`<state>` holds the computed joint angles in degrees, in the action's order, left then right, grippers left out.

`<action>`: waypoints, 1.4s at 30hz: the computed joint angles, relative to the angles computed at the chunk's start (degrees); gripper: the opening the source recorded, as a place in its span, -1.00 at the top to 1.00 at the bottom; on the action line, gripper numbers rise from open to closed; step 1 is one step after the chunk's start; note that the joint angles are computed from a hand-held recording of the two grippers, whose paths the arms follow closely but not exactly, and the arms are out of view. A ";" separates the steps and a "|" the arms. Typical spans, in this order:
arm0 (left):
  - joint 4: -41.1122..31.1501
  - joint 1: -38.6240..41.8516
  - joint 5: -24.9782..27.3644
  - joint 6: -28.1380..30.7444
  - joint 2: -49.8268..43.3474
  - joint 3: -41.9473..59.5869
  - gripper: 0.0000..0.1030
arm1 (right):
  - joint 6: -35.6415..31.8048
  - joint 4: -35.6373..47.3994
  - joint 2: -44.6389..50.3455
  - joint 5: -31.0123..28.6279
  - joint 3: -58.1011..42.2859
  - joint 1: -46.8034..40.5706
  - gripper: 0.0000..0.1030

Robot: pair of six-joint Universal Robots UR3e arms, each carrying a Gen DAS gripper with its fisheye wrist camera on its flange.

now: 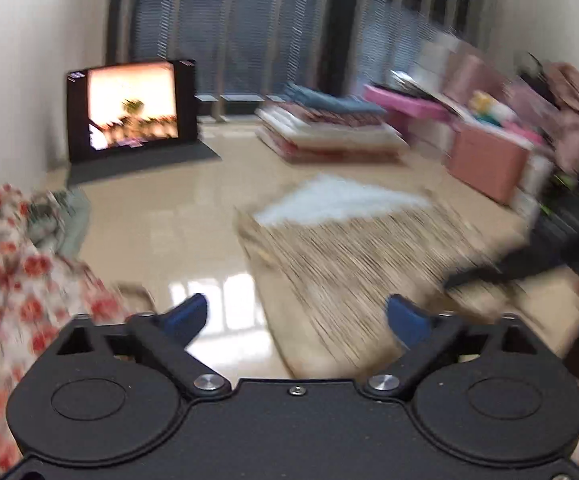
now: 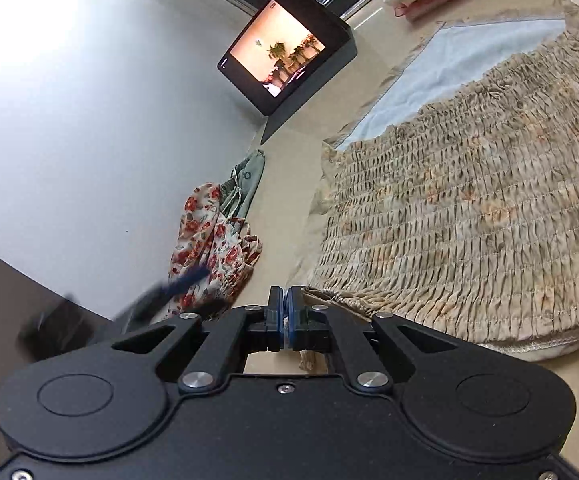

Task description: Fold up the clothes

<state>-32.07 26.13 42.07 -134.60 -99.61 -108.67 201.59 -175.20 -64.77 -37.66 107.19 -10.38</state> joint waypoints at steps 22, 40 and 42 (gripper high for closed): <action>-24.59 -1.82 -10.24 -19.75 -5.04 8.36 0.91 | -14.04 -11.92 -9.61 -7.29 19.73 -1.05 0.45; -22.71 1.02 -11.49 -25.54 -5.52 8.54 0.04 | -17.00 -16.67 0.98 -25.06 5.75 18.69 1.00; -21.17 2.97 -9.20 -20.18 -1.53 4.77 -0.53 | -12.35 -15.53 -2.71 -15.60 10.08 12.99 1.00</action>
<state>-53.24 29.10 32.87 -154.78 -101.14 -103.90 189.24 -190.73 -67.48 -53.25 117.27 2.61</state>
